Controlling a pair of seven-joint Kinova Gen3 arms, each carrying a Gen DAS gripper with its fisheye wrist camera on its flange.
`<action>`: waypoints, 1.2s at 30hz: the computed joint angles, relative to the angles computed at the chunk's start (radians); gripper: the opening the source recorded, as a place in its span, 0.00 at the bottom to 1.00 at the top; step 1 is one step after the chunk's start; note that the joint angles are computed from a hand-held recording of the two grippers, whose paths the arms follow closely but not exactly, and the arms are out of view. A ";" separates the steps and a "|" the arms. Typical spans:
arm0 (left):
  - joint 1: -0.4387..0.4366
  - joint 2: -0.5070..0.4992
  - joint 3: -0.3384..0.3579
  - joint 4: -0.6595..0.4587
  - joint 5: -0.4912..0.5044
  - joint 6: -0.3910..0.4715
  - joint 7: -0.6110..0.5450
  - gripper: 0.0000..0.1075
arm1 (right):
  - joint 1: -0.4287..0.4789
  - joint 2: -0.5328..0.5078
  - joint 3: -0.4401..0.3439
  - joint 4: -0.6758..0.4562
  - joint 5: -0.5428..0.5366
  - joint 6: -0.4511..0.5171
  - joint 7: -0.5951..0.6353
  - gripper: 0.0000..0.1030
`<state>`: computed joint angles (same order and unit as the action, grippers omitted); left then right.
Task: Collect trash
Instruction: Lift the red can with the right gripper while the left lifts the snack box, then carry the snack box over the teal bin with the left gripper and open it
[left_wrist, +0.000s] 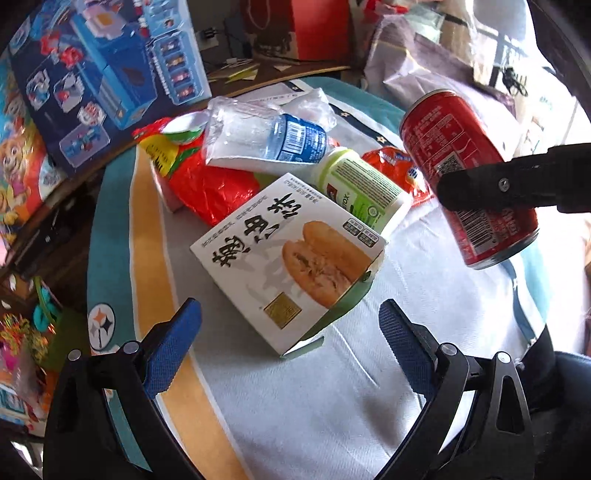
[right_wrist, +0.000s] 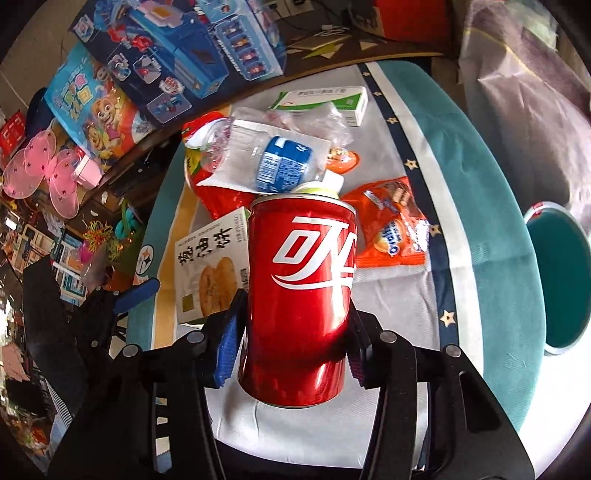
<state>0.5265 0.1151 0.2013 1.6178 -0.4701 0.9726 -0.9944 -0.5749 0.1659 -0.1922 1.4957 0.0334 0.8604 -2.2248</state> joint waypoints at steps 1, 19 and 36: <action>0.009 0.018 0.003 -0.009 -0.022 0.012 -0.003 0.90 | 0.011 -0.009 0.003 0.019 -0.014 -0.009 0.003 0.45; 0.035 -0.003 -0.035 -0.115 -0.106 0.145 0.234 0.23 | 0.156 -0.121 0.016 0.210 -0.230 -0.155 0.165 0.45; 0.090 0.115 0.046 -0.408 0.014 0.075 0.056 0.24 | 0.344 -0.381 0.069 0.348 -0.105 -0.167 0.040 0.45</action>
<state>0.6168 0.2302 0.2475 1.2095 -0.4562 1.0477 -0.9387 -0.2307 -0.2150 -0.1235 1.8435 -0.0720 0.6932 -2.1847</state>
